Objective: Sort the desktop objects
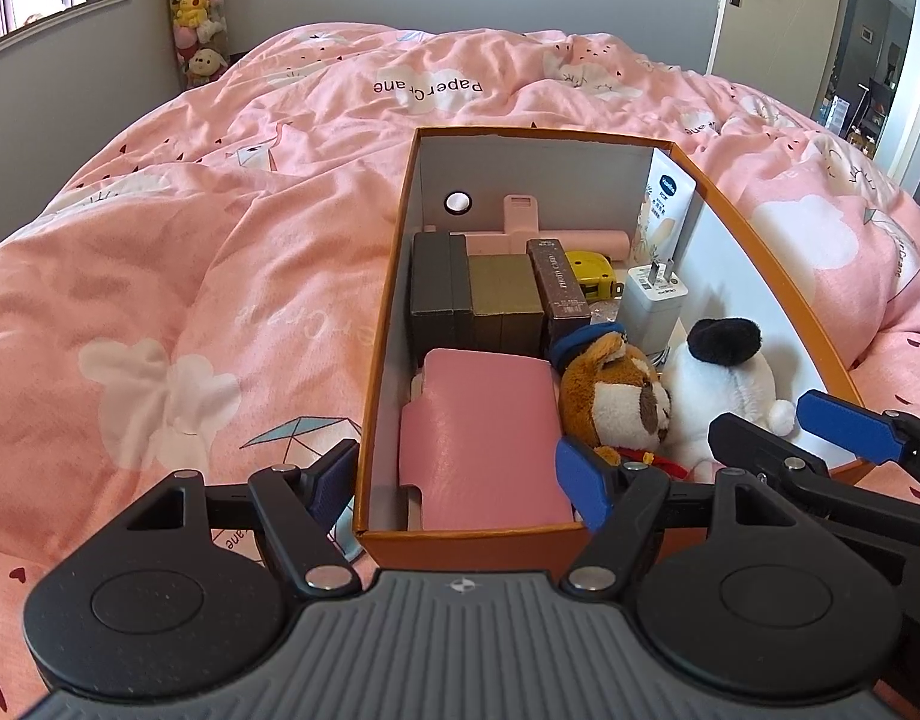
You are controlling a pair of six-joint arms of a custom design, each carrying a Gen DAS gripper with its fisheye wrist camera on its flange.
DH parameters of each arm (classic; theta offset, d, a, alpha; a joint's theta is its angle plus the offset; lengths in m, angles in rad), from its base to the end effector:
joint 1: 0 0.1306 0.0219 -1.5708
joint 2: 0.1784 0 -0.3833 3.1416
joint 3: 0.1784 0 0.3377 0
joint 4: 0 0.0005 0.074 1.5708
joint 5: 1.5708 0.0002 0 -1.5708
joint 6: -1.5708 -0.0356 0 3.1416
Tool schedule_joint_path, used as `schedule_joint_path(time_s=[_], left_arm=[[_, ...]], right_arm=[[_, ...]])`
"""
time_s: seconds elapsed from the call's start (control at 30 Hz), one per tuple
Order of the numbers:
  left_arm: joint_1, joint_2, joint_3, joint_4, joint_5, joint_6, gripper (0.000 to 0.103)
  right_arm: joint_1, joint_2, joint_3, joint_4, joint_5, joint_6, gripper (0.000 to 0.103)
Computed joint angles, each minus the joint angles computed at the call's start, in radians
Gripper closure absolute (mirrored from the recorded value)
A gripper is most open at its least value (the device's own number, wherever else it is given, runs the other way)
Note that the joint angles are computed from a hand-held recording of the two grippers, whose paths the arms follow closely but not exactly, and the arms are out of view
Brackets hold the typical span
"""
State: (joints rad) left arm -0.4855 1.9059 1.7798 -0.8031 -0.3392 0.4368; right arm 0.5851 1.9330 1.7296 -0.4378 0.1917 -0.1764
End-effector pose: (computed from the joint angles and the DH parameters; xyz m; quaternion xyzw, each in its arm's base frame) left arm 0.5443 -0.2744 0.3357 -0.0304 0.9364 0.0051 0.3496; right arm 0.5351 0.3458 0.3257 -0.1386 0.8800 0.0864 0.4460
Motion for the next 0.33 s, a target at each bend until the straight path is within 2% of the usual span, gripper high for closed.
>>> schedule_joint_path(time_s=[0.33], left_arm=[[0.0,0.0,0.0,0.0,0.001,0.0,0.019]], right_arm=[[0.0,0.001,0.004,-0.006,0.002,0.001,0.049]])
